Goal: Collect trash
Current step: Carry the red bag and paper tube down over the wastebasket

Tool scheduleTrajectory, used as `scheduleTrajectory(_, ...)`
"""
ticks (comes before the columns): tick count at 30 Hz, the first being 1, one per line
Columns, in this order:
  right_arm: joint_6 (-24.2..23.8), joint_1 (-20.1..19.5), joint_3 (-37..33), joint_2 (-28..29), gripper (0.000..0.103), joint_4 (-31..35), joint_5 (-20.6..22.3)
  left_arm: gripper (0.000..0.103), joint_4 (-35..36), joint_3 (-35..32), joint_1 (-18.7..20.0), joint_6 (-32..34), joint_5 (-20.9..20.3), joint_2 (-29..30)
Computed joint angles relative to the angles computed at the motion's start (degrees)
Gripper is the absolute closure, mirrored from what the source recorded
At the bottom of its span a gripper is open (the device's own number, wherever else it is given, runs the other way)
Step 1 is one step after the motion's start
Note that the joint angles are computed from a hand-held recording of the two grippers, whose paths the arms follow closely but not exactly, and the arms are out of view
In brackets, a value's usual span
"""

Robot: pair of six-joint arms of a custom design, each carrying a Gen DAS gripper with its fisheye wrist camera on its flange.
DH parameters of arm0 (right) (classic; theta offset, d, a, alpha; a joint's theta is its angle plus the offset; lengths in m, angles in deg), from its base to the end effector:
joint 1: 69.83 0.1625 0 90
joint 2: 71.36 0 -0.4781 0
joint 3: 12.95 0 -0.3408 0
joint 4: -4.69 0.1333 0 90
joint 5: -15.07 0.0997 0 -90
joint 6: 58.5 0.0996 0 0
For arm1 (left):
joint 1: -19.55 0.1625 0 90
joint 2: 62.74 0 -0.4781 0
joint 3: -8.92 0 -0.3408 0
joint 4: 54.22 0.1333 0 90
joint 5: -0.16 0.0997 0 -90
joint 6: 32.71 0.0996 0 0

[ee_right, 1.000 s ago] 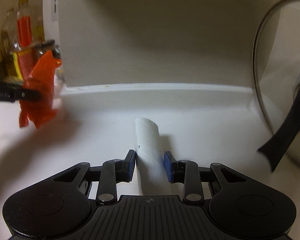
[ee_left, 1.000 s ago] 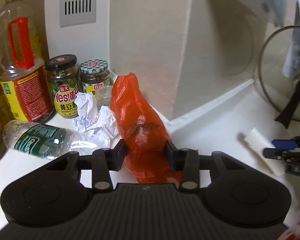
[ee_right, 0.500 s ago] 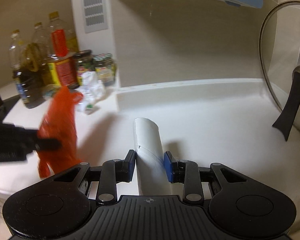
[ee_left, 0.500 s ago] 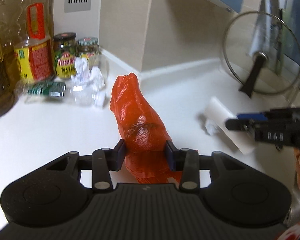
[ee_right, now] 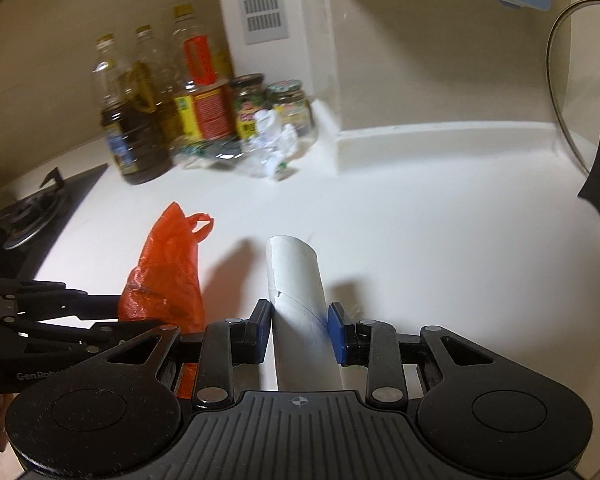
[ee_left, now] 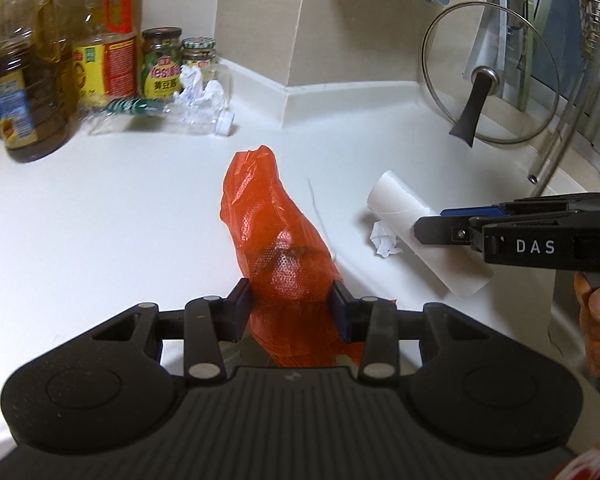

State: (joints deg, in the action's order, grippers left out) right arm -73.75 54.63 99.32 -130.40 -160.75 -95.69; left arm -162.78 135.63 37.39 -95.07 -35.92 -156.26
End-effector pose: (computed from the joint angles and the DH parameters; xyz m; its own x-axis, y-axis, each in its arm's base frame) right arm 0.4075 -0.4207 0.2510 -0.6792 -0.6047 0.4160 -0.7281 0.6264 -0.2784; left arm -0.2558 -0.3069 0.3712 -0.8095 0.0265 -0.5865 0.4396 0.6895 -0.5756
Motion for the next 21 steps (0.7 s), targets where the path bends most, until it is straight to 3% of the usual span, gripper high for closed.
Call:
scheduleTrajectory(13, 9.4, 6.0, 7.5, -3.5, 0.072, 2.8, 0.0, 0.066, 17.9, 2.0, -11.4, -12.2, -10.4, -10.4)
scheduleTrajectory(21, 11.0, 6.3, 11.3, -2.4, 0.072, 3.4, -0.2, 0.066, 24.9, 4.9, -15.9, -20.4, -18.4, -15.5)
